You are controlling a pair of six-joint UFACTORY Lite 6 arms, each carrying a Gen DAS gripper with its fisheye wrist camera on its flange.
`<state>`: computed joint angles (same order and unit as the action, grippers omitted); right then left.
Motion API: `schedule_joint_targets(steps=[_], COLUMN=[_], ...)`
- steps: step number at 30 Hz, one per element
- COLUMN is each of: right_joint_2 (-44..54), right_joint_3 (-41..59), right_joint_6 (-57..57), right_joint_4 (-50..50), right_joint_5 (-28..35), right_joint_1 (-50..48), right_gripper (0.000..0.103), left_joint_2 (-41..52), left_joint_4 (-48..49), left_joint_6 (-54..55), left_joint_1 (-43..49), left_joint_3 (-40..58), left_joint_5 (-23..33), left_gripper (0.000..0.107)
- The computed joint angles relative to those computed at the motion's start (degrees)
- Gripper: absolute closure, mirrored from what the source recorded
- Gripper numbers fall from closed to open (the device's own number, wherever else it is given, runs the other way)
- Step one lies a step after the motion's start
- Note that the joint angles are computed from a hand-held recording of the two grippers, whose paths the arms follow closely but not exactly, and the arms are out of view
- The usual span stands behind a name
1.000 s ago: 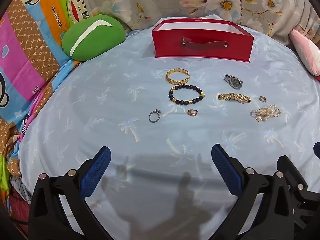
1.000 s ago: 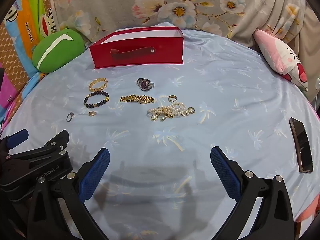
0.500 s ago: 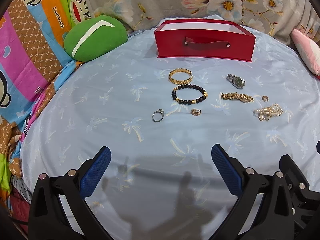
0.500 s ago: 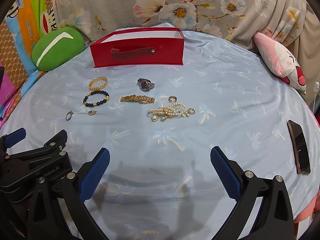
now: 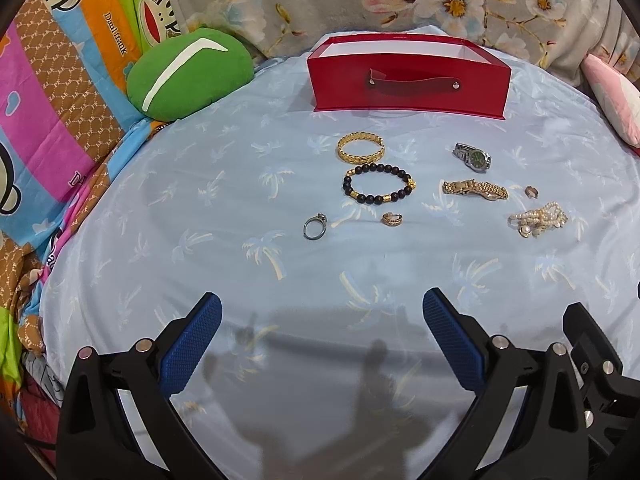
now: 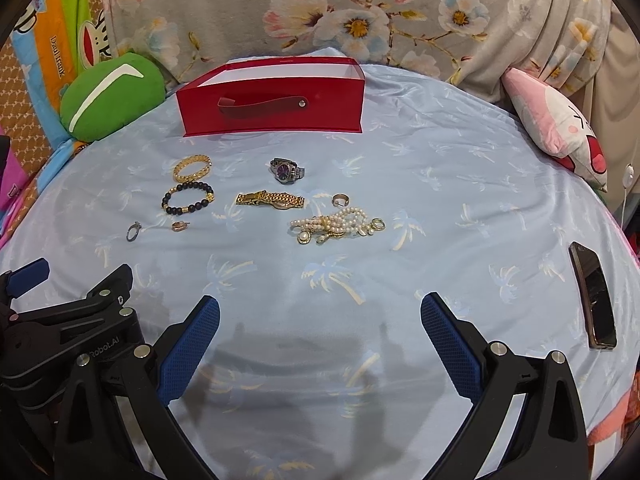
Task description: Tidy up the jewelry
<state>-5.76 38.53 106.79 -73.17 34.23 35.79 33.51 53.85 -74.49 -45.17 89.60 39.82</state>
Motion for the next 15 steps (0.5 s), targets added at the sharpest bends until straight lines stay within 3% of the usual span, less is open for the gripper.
schedule_joint_targets(steps=[15], right_joint_2=[0.5], right_joint_3=[0.3], right_joint_6=[0.1], right_joint_4=[-0.1], right_joint_5=[0.2], right_joint_1=[-0.1], right_gripper=[0.005], left_joint_2=[0.3], left_joint_4=[-0.5], left_joint_6=[0.5], left_joint_1=[0.1], left_joint_3=[0.5], left_joint_5=[0.0], left_gripper=[0.009])
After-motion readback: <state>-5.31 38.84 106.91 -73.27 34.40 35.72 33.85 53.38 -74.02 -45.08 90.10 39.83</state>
